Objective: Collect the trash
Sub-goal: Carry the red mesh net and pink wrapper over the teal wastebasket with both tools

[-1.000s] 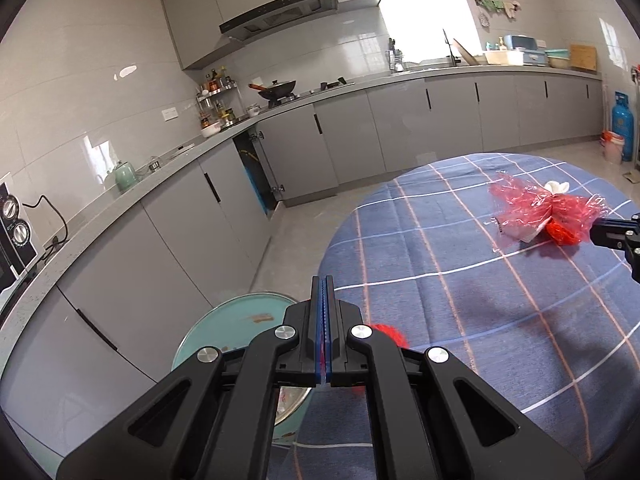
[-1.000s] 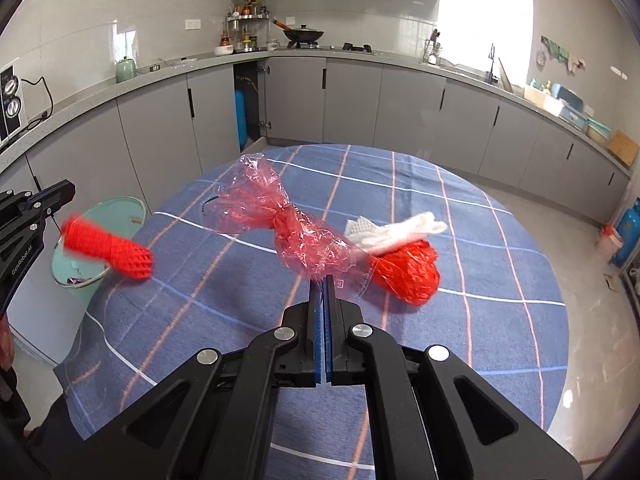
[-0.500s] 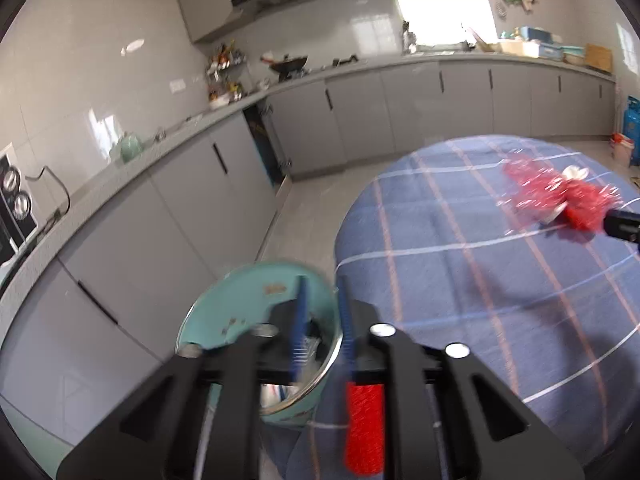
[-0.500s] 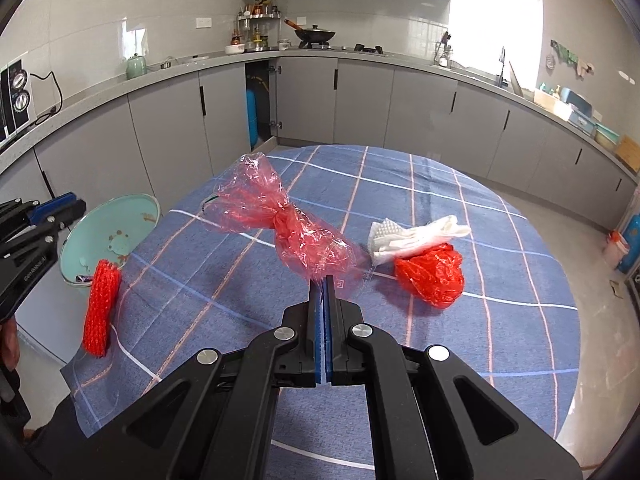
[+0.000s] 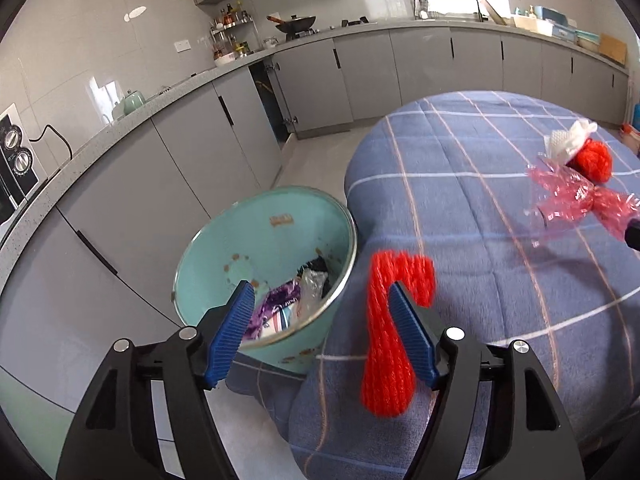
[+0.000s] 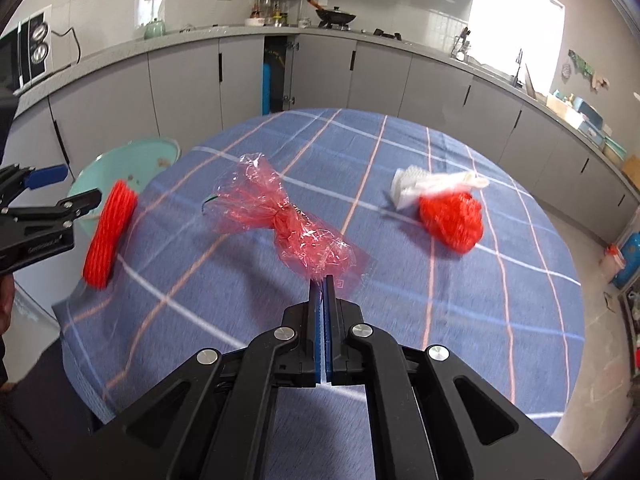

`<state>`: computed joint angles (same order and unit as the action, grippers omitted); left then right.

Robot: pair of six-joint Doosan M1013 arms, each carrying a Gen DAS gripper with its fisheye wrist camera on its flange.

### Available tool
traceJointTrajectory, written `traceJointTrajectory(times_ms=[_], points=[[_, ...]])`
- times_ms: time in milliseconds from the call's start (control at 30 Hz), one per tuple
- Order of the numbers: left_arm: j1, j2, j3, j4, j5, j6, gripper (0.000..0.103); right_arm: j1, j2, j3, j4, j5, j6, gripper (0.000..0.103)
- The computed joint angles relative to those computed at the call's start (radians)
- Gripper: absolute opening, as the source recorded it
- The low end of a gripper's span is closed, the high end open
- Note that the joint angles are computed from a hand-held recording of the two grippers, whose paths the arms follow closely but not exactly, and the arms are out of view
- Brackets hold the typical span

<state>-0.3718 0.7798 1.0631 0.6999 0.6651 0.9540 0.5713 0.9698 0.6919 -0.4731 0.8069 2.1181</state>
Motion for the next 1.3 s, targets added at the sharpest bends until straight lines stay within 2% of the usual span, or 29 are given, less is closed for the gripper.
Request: traceJointTrajectory(times_ms=[400, 433, 467, 533, 667, 833, 1000, 1133, 1300], points=[[-0.005, 0.007, 0.015, -0.108, -0.014, 0.079, 0.070, 0.015, 0.003, 0.026, -0.023, -0.010, 0.020, 0.002], [-0.004, 0.009, 0.013, -0.131, -0.014, 0.102, 0.058, 0.014, 0.002, 0.028, -0.022, -0.012, 0.023, 0.002], [-0.003, 0.012, 0.007, -0.157, -0.012, 0.131, 0.040, 0.013, 0.002, 0.027, -0.022, -0.013, 0.024, 0.002], [0.000, 0.017, -0.001, -0.217, -0.005, 0.196, 0.022, 0.013, 0.001, 0.030, -0.022, -0.018, 0.027, 0.002], [-0.002, 0.010, 0.007, -0.206, -0.024, 0.196, 0.015, 0.013, -0.003, 0.033, -0.024, -0.032, 0.033, 0.002], [-0.004, -0.015, 0.021, -0.079, -0.045, 0.105, 0.015, 0.013, 0.003, 0.008, -0.035, -0.035, 0.035, 0.002], [-0.002, -0.028, 0.018, 0.092, -0.020, -0.037, 0.015, 0.015, 0.028, -0.054, -0.031, -0.024, 0.007, 0.002], [0.007, -0.025, 0.008, 0.199, 0.024, -0.123, 0.015, 0.019, 0.072, -0.153, -0.010, 0.009, -0.055, 0.002], [0.020, -0.016, -0.015, 0.247, 0.060, -0.152, 0.015, 0.021, 0.138, -0.294, 0.025, 0.061, -0.129, 0.002]])
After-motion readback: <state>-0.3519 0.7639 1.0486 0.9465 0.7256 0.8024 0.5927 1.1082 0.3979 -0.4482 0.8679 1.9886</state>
